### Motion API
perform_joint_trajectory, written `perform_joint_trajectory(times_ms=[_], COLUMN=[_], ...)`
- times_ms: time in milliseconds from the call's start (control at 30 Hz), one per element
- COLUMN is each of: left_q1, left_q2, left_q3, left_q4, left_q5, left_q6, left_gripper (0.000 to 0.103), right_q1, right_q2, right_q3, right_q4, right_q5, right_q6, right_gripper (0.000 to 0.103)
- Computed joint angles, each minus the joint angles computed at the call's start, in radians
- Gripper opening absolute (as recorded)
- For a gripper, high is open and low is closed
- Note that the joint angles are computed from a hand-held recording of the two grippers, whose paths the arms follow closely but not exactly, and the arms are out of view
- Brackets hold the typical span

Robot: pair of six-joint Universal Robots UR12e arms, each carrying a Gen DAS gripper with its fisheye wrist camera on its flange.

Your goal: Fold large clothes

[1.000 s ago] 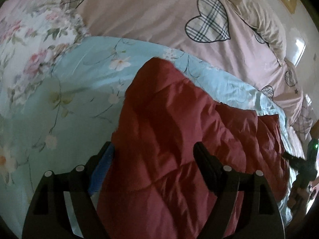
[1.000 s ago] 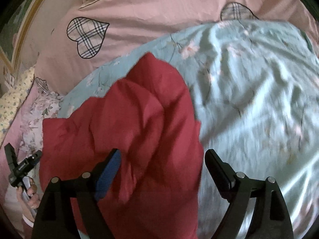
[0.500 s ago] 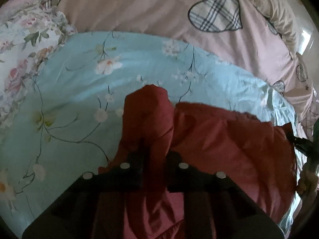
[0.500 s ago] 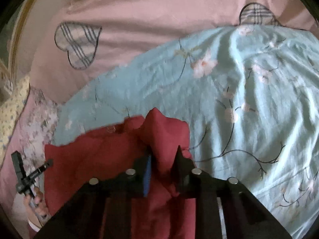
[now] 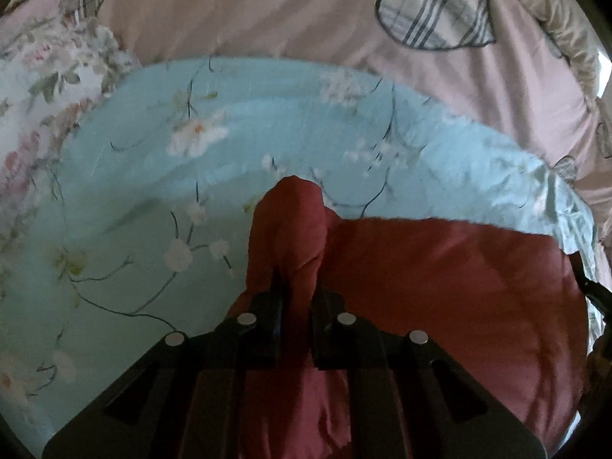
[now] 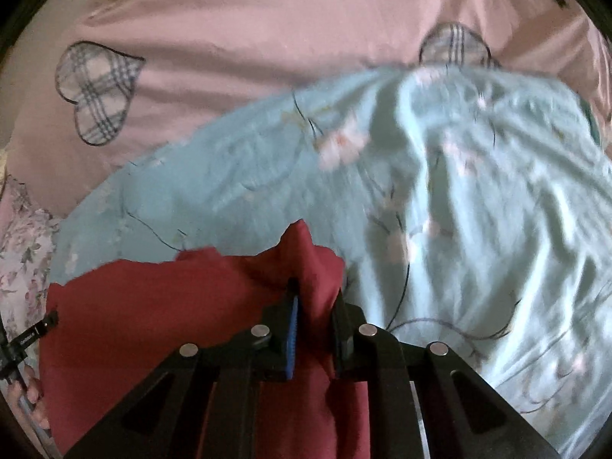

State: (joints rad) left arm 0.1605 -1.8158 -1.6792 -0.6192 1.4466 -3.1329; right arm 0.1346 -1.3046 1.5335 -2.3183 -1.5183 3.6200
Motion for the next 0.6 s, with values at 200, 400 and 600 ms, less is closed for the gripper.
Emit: perform_joint_trajectory(times_ms=[200,400,600], left_q1=[0.015,0.051,0.051], left_q2=[0.007,0.078,0.167], left_q3=[-0.016,-0.086,-0.164], left_q4=[0.023,0.094,0.089], left_q5=[-0.041,-0.128,-0.254], left_q6=[-0.033,-0.076,0.039], left_gripper=[0.019,0.024,0.024], right_q1=[-0.003,-0.003,0.001], right_q2=[-0.003,-0.004,0.0], right_q3=[0.017,0.019,0.014], right_q4=[-0.011,-0.009,-0.004], right_q5=[-0.008,-0.008,-0.02], right_q6=[0.027,0.043,0.044], right_gripper=[0.012,0.013,0.013])
